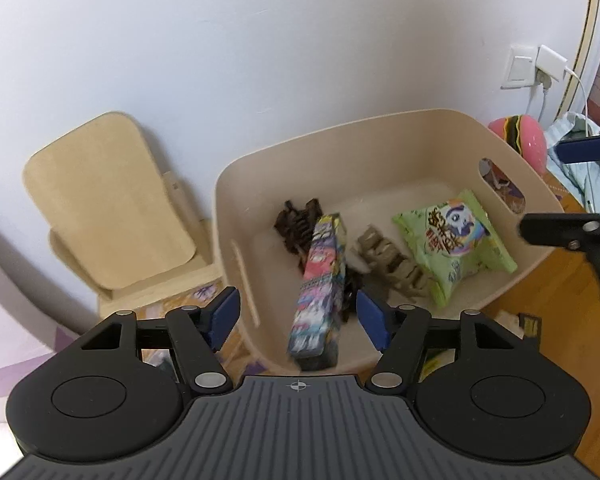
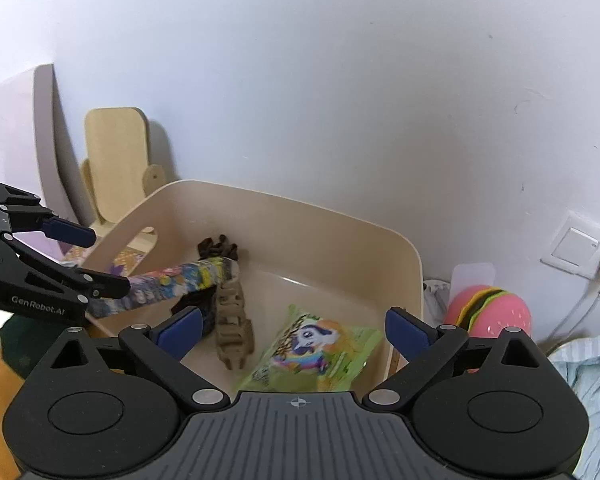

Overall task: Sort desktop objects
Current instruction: 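Grasp the blue-white tissue pack with the left gripper while the right grasps the Hello Kitty plush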

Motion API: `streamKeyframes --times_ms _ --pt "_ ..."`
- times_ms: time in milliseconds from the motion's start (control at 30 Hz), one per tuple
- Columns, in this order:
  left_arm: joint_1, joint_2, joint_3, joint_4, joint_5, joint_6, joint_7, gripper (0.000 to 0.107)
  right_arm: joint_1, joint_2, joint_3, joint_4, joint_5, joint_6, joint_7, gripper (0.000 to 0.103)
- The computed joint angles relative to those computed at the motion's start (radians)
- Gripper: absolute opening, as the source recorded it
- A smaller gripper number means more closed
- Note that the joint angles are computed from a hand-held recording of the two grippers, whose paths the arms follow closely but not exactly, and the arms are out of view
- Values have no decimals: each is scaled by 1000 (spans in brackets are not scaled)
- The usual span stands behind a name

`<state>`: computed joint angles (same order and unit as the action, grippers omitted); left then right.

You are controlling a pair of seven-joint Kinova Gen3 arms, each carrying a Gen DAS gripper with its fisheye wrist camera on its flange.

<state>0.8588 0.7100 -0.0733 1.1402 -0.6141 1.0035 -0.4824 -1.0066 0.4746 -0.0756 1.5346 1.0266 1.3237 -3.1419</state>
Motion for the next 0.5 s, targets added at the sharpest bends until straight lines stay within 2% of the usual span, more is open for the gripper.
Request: streamKeyframes --times_ms 267,500 --pt "19 -97 26 169 -3 -28 83 68 -57 -34 -43 61 -30 20 -112 103" --pt "2 -124 72 281 29 -62 117 68 -64 -35 -82 113 -116 -36 -164 103"
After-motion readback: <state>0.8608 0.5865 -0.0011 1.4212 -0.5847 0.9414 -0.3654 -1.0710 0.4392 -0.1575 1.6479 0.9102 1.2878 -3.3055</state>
